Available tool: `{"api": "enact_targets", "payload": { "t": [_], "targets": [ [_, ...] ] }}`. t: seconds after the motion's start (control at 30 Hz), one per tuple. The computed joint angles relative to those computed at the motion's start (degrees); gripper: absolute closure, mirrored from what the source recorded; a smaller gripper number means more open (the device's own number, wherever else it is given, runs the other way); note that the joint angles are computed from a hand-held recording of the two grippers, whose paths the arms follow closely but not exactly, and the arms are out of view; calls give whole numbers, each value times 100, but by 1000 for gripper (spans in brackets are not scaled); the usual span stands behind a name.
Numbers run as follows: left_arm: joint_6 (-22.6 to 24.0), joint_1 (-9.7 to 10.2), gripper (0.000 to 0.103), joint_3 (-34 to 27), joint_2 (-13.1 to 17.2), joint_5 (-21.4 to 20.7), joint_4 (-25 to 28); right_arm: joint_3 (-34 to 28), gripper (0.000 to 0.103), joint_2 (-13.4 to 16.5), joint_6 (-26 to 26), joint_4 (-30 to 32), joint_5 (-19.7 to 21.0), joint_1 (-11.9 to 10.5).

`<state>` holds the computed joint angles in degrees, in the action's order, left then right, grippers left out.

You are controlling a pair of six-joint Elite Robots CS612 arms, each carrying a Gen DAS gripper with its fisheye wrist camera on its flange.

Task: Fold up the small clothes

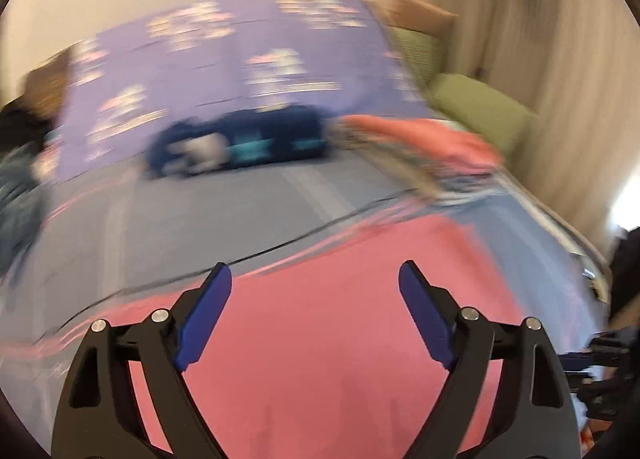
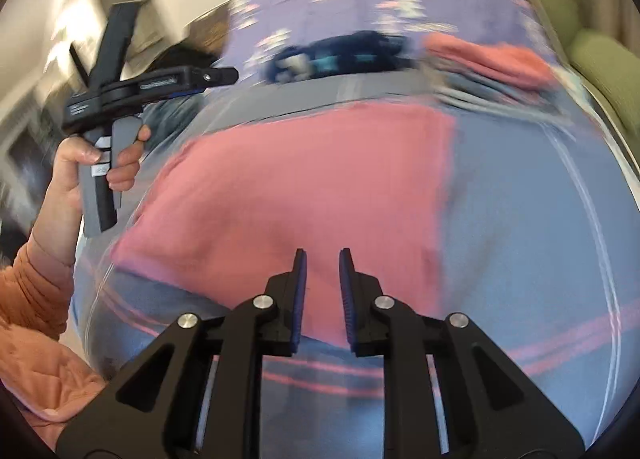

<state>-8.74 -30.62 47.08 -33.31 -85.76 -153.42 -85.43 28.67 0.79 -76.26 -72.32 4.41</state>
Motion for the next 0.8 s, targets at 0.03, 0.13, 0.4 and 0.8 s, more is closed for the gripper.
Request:
{"api": "enact_targets", "payload": {
  "t": [0.03, 0.13, 0.4, 0.8],
  "targets": [
    [-287, 87, 15, 333, -146, 75, -172, 130, 79, -57, -251, -22, 71, 85],
    [-1118, 292, 14, 1082, -441, 129, -797, 454, 75, -207, -828, -40, 118, 303],
    [-1651, 418, 14, 2010, -808, 527, -1062, 966, 62, -424, -2399, -113, -187, 810],
    [-1863, 582, 14, 2173, -727, 86, -1140, 1135, 48, -372, -3773, -434, -927, 1266]
  ]
}}
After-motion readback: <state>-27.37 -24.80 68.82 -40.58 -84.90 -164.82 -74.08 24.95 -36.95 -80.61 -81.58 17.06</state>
